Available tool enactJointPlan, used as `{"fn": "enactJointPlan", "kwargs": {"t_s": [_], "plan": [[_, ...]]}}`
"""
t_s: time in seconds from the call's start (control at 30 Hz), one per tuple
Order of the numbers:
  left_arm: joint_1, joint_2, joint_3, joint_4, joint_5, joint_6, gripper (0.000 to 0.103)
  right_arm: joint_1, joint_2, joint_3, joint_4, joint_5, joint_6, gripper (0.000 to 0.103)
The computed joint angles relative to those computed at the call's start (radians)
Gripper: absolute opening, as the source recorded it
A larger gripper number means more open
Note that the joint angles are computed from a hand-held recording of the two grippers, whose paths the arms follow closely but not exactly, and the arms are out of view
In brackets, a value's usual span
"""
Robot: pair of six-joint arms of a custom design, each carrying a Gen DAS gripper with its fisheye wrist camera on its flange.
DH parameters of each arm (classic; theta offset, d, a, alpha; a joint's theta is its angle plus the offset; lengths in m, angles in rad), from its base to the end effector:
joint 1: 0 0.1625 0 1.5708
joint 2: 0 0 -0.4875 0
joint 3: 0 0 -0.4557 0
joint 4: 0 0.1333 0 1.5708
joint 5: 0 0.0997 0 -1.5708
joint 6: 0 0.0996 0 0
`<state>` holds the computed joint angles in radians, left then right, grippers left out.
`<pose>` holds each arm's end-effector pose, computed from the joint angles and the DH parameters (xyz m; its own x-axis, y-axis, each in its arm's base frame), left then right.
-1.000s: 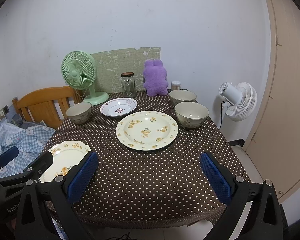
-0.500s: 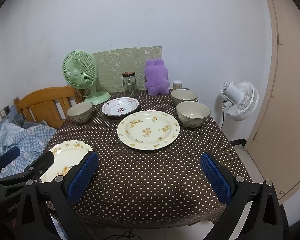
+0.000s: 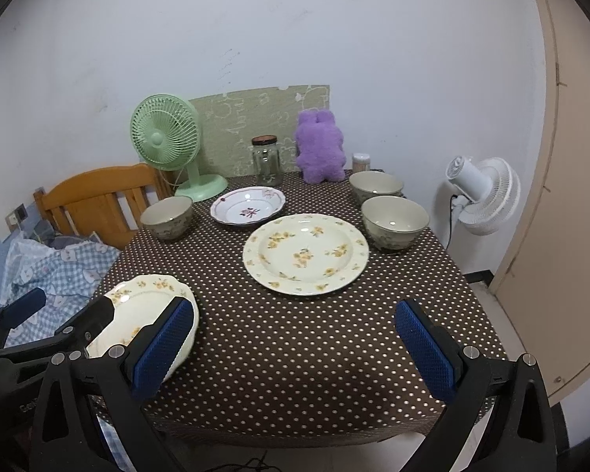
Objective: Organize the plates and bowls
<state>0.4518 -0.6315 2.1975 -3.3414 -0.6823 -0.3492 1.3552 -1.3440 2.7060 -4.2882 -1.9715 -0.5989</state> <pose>-0.3633 -0.4104 -0.0466 -0.6934 0.3221 -0.6446 0.6850 0.5722 -0.4509 0.0249 -0.3279 0.2695 -0.7014 0.3524 0.6196 -0.4233 0.4933 -0.7599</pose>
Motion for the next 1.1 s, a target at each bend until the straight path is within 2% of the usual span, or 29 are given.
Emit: {"fn": "enactJointPlan", "kwargs": {"t_s": [0.17,0.3,0.63,0.77,0.9,1.1], "plan": [[0.041,-0.009,-0.016,0.0,-0.006,0.025,0.102,0.035,0.029,-0.039,0.048,-0.015,0.015,0.103],[0.085,-0.011,-0.036,0.004,-0.029,0.063,0.101,0.039,0.058,-0.075,0.092,0.015,0.052,0.103],[0.208,-0.009,-0.103,0.091,-0.068,0.15,0.096,0.09,0.204,-0.205,0.159,-0.084,0.135,0.103],[0.253,-0.004,-0.128,0.143,-0.084,0.177,0.088,0.106,0.266,-0.259,0.192,-0.127,0.159,0.103],[0.299,-0.002,-0.148,0.2,-0.102,0.184,0.087,0.118,0.318,-0.301,0.228,-0.166,0.174,0.102],[0.35,0.008,-0.177,0.277,-0.111,0.182,0.086,0.107,0.37,-0.354,0.334,-0.199,0.225,0.094]]}}
